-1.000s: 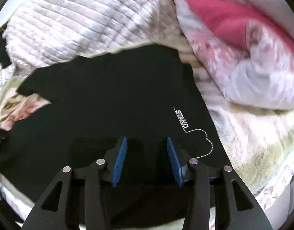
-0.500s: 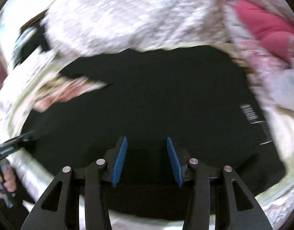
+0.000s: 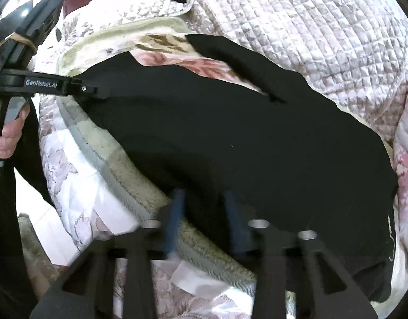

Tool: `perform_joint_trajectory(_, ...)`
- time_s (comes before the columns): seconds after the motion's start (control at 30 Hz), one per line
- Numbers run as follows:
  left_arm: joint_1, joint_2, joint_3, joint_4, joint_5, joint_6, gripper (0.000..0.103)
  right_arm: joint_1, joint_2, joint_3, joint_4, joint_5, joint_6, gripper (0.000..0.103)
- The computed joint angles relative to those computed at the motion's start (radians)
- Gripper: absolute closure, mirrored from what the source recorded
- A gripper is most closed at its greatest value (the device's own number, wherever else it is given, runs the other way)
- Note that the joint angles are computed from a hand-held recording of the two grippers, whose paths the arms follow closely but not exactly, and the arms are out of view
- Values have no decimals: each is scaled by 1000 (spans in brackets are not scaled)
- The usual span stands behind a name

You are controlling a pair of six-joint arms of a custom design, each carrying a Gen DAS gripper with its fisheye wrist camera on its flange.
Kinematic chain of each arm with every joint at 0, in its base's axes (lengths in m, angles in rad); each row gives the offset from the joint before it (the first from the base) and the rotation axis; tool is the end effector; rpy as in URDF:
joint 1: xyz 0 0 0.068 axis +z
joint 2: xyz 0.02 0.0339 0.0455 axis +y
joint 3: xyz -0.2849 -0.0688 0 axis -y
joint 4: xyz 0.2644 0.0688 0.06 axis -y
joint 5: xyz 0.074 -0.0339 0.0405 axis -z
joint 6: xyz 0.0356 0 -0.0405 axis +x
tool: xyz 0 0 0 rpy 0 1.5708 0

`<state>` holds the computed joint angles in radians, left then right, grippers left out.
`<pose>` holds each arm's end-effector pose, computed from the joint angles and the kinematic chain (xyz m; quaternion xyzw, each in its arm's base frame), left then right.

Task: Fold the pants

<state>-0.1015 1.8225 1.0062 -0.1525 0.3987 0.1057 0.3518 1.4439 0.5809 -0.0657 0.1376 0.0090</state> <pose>0.3729 -0.0519 0.1498 0.1552 0.9250 -0.1885 0.2910 0.2522 0.0874 0.1467 -0.1401 0.9365 -0.0077 0.3214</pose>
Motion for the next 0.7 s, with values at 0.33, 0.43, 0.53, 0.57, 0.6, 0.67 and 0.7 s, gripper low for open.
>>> perform_joint_trajectory(0.33,26,-43,-19,3,14,5,58,57,-129,-30,-105,42,-95,101)
perform_joint_trajectory(0.43,25,-33,-7,-12,17,8,58,26,-62,-14,-125,-9,-100,100)
perform_joint_trajectory(0.53,21,-34,-4,-16,8,20,58,-4,-101,-4,-134,-60,-58,97)
perform_joint_trajectory(0.57,22,-33,-3,-8,0,22,58,-26,-125,-12,-127,-86,-39,95)
perform_joint_trajectory(0.6,25,-29,2,0,-13,16,58,-54,-154,-22,-117,-103,-19,89)
perform_joint_trajectory(0.67,28,10,38,-2,-64,-8,58,-122,-200,-43,-110,-96,41,83)
perform_joint_trajectory(0.7,27,35,61,-11,-110,-15,58,-158,-202,-48,-117,-64,85,81)
